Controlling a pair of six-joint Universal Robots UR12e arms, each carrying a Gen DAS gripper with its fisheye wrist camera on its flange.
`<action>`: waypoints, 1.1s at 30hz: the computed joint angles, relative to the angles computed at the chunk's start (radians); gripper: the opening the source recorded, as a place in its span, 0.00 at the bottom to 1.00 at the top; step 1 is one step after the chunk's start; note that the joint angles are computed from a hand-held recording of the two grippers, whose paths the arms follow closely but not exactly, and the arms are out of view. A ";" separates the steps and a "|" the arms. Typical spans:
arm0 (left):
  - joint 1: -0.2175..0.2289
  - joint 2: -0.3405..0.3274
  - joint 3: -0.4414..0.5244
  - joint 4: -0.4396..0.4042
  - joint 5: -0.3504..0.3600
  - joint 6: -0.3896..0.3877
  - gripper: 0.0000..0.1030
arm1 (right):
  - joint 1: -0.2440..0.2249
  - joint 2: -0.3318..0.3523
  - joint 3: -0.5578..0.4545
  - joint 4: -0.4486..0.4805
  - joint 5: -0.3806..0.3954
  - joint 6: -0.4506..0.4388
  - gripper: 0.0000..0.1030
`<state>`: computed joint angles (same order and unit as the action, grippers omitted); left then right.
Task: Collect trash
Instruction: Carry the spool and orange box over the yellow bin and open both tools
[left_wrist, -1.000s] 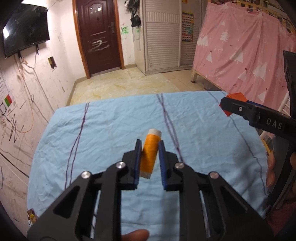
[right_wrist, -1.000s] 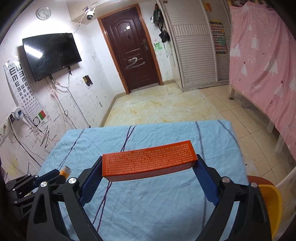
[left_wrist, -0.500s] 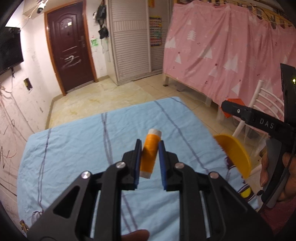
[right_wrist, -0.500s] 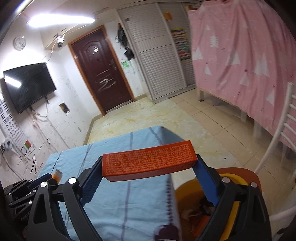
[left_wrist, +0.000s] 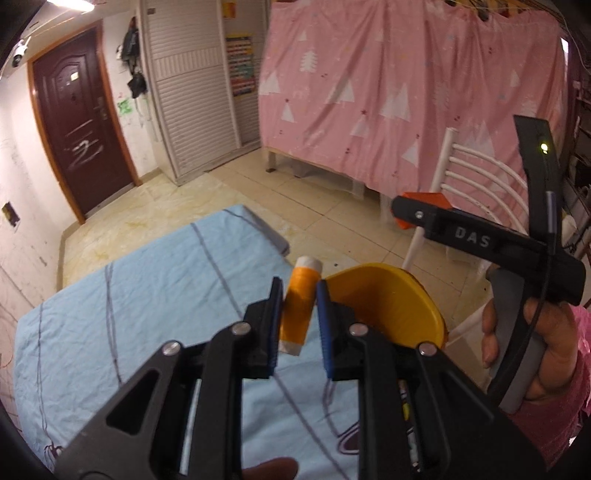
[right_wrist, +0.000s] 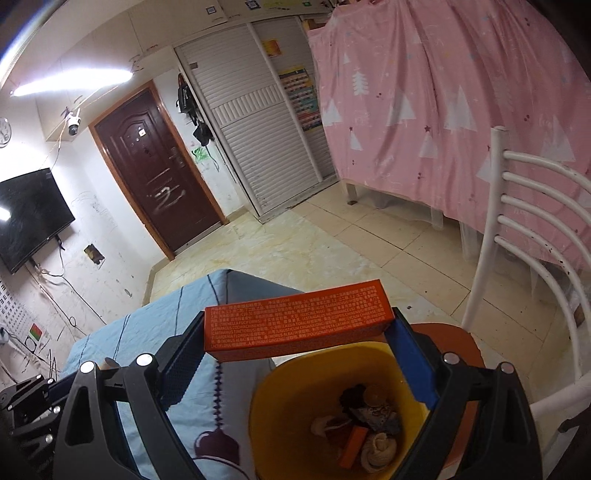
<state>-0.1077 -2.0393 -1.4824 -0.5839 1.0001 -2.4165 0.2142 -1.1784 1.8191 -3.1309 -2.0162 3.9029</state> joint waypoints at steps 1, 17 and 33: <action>-0.004 0.002 -0.004 -0.006 -0.002 0.011 0.16 | -0.006 -0.001 0.006 0.002 0.005 0.011 0.83; -0.039 -0.021 0.016 -0.098 0.008 0.068 0.16 | -0.055 0.000 0.037 -0.019 0.139 0.069 0.90; -0.060 -0.042 0.044 -0.149 -0.044 0.091 0.59 | -0.078 -0.026 0.108 -0.121 0.118 0.191 0.91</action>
<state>-0.1678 -2.0814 -1.4380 -0.7327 0.9564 -2.3258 0.1364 -1.2040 1.9267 -3.2521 -1.8985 4.0935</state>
